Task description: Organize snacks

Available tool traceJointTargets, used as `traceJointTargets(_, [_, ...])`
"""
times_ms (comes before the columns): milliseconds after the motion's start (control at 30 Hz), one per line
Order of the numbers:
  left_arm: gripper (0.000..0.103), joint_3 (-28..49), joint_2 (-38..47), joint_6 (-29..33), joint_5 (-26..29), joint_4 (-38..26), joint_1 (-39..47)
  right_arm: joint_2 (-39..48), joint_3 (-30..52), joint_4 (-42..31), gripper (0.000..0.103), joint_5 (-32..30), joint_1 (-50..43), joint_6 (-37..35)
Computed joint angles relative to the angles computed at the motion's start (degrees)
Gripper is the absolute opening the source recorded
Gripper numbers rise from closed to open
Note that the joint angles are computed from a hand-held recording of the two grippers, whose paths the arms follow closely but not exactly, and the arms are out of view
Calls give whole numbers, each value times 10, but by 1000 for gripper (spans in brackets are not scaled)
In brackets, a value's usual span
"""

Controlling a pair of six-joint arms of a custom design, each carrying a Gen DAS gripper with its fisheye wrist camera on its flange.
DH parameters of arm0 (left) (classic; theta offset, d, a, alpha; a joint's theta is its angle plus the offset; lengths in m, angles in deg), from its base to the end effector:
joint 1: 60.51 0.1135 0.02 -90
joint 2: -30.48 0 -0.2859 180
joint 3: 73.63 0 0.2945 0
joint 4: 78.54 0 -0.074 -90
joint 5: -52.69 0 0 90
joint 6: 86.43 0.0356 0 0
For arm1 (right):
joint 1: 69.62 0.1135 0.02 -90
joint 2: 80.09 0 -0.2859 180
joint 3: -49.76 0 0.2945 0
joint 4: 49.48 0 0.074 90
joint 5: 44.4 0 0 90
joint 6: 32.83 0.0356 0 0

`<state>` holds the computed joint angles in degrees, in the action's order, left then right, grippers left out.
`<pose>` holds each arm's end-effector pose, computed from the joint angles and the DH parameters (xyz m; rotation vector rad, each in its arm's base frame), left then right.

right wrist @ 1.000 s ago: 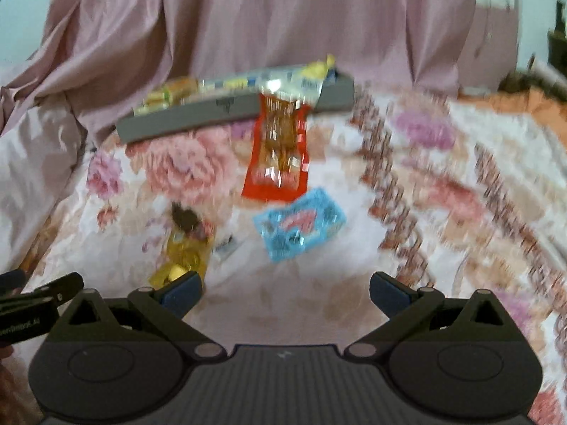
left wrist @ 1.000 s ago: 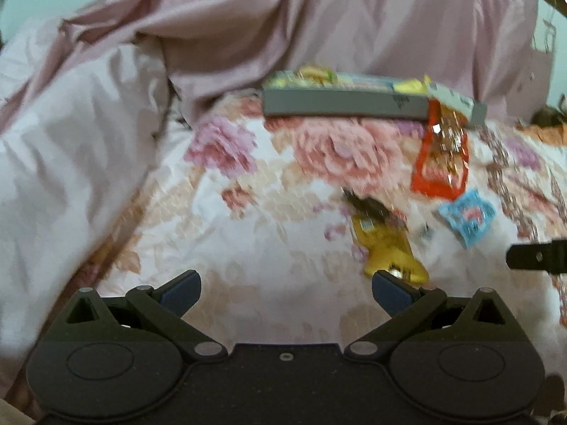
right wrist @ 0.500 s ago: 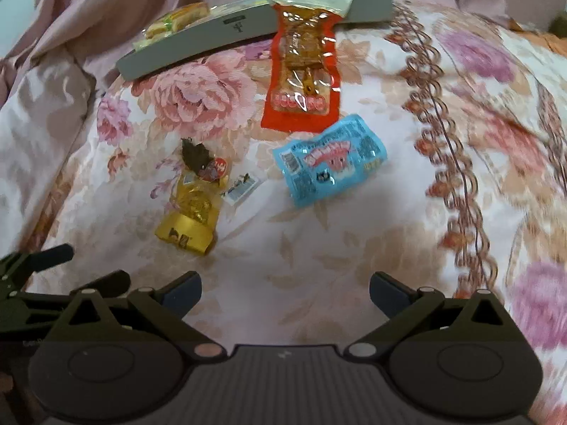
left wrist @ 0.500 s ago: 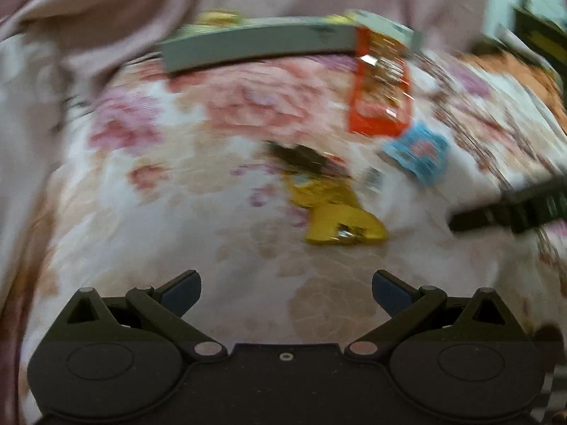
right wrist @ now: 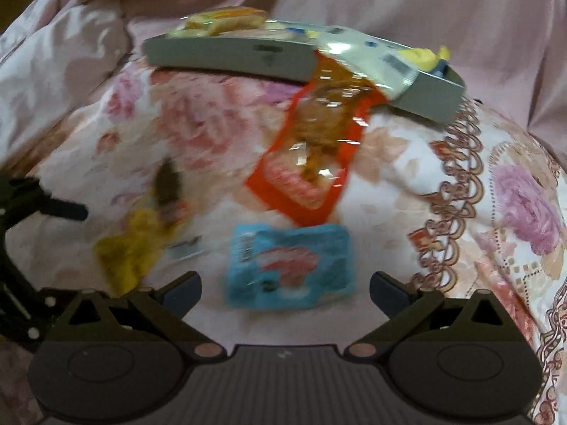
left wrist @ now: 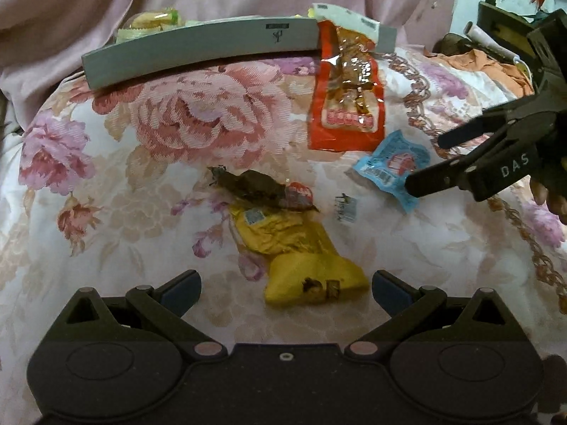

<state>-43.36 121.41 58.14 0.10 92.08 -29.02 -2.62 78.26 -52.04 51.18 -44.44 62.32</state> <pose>0.1851 0.0880 0.0465 0.6288 2.3551 -0.3101 0.2000 0.0902 0.0848 -0.3877 2.4367 0.1091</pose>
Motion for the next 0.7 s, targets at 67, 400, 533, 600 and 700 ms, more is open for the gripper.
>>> traceJointTargets(67, [102, 5, 15, -16, -1, 18, -9, 28, 7, 17, 103, -40, -35, 0])
traceJointTargets(400, [102, 7, 56, -47, -21, 108, -62, 129, 39, 65, 103, -28, 8, -22])
traceJointTargets(533, [102, 17, 63, -56, -33, 108, -76, 154, 46, 85, 103, 7, 27, -23])
traceJointTargets(600, [99, 23, 66, -54, -34, 100, -75, 167, 52, 92, 103, 10, 27, -11])
traceJointTargets(700, [96, 23, 66, -53, -31, 98, -70, 172, 56, 94, 103, 17, 29, 4])
